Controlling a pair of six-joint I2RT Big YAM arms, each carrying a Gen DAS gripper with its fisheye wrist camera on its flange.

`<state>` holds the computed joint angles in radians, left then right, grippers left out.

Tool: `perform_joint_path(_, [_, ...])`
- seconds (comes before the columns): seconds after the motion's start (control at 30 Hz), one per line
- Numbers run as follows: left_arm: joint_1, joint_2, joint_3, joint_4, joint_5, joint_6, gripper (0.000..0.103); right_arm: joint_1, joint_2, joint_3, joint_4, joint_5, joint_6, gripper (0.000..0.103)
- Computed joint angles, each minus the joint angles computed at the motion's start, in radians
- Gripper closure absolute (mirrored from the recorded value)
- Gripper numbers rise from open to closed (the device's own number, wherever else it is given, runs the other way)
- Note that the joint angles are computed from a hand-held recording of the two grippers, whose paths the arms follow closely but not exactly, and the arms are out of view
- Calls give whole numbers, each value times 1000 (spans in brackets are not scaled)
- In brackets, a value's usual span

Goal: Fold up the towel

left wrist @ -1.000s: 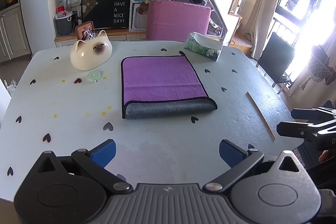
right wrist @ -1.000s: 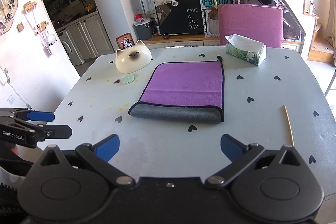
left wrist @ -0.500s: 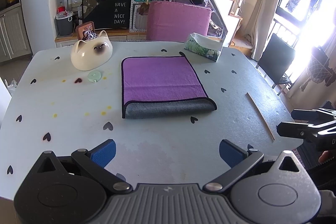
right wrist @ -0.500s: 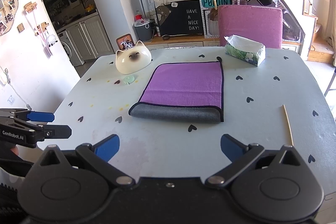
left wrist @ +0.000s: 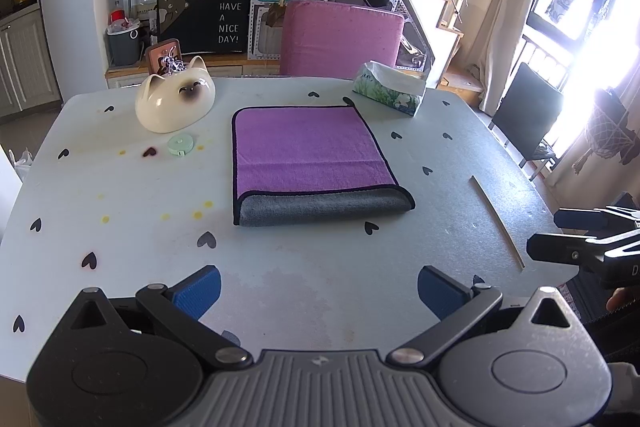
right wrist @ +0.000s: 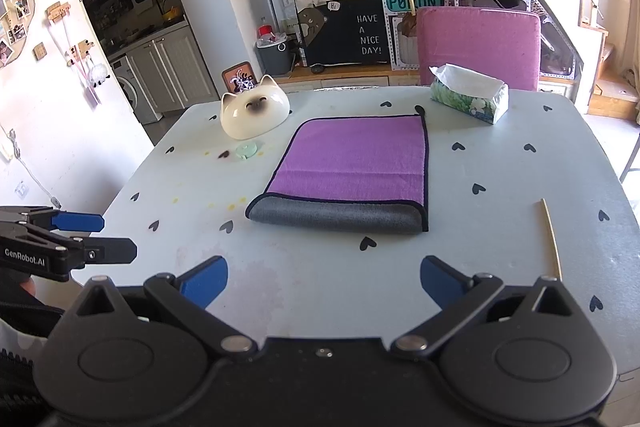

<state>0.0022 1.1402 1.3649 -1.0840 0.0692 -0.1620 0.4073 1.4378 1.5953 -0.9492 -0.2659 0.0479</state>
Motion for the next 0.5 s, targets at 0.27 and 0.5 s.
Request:
perform_joint_path(0.27, [2, 0, -2, 1, 1, 0, 0, 3, 0, -3, 3, 2, 2, 0])
perform_joint_path(0.5, [3, 1, 0, 1, 2, 1, 0, 6, 1, -6, 6, 2, 4, 0])
